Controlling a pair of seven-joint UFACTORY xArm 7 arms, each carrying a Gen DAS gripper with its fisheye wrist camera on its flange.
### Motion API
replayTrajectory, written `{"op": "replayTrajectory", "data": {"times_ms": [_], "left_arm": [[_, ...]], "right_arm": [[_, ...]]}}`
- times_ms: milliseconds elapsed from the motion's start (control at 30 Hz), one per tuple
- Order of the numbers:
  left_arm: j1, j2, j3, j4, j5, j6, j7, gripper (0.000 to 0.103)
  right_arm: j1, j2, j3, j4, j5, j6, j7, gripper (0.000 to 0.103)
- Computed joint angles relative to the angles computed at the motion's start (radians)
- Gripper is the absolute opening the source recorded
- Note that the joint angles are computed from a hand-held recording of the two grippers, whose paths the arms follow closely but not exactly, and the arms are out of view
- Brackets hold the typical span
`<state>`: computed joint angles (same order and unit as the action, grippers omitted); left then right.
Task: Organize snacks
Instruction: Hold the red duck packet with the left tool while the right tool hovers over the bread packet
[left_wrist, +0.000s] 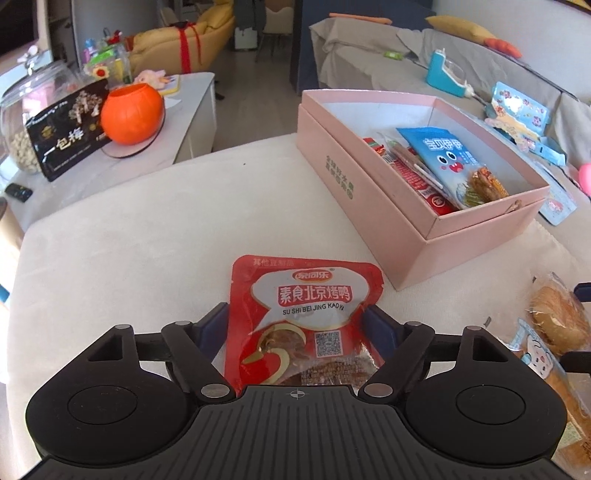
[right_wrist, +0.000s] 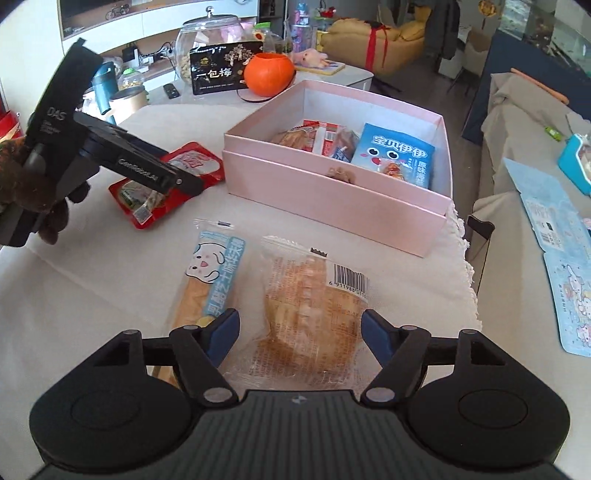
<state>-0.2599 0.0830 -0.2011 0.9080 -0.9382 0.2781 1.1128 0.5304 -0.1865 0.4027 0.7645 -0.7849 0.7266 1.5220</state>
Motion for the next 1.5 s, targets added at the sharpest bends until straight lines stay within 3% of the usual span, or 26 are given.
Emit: {"op": "replayTrajectory", "data": {"times_ms": [133, 267, 300, 367, 500, 567, 767, 900, 1100, 1300, 1367, 1433, 1500], "left_arm": [[-0.009, -0.133, 0.024, -0.122, -0.117, 0.023, 0.064, 0.062], [-0.048, -0.263, 0.073, -0.249, -0.082, 0.034, 0.015, 0.061], [-0.061, -0.279, 0.089, -0.265, -0.087, 0.039, 0.024, 0.062], [-0.095, -0.297, 0.117, -0.288, -0.106, 0.031, 0.059, 0.068], [-0.132, -0.278, 0.12, -0.3, -0.007, 0.003, 0.038, 0.087], [-0.169, -0.266, 0.12, -0.309, -0.019, -0.055, 0.077, 0.095], [-0.18, -0.234, 0.124, -0.284, -0.004, -0.056, 0.034, 0.097], [-0.183, -0.241, 0.139, -0.286, -0.026, -0.036, 0.076, 0.096], [-0.228, -0.258, 0.147, -0.31, -0.284, -0.101, 0.283, 0.096], [-0.202, -0.303, 0.135, -0.336, -0.293, -0.085, 0.243, 0.084], [-0.208, -0.338, 0.148, -0.355, -0.321, -0.07, 0.255, 0.071], [-0.207, -0.38, 0.144, -0.382, -0.32, -0.073, 0.215, 0.067], [-0.248, -0.4, 0.164, -0.401, -0.42, -0.112, 0.287, 0.067]], "right_arm": [[-0.024, -0.011, -0.007, -0.041, -0.05, -0.077, 0.105, 0.075], [-0.054, 0.023, -0.01, -0.064, -0.111, -0.155, 0.238, 0.078], [-0.059, 0.029, 0.005, -0.062, -0.174, -0.143, 0.298, 0.083], [-0.047, 0.057, 0.012, -0.044, -0.23, -0.107, 0.357, 0.088], [0.015, 0.132, 0.01, 0.009, -0.315, 0.004, 0.424, 0.099], [0.053, 0.161, 0.007, 0.025, -0.358, 0.065, 0.474, 0.1], [0.088, 0.14, -0.049, 0.001, -0.375, 0.019, 0.484, 0.103], [0.09, 0.13, -0.058, -0.005, -0.358, -0.005, 0.451, 0.103], [0.079, 0.118, -0.052, -0.018, -0.365, -0.027, 0.444, 0.103], [0.085, 0.124, -0.048, -0.012, -0.361, -0.007, 0.447, 0.103], [0.086, 0.126, -0.048, -0.009, -0.361, -0.004, 0.447, 0.103], [0.088, 0.129, -0.048, -0.007, -0.362, 0.002, 0.45, 0.103], [0.09, 0.131, -0.049, -0.005, -0.365, 0.005, 0.454, 0.103]]}}
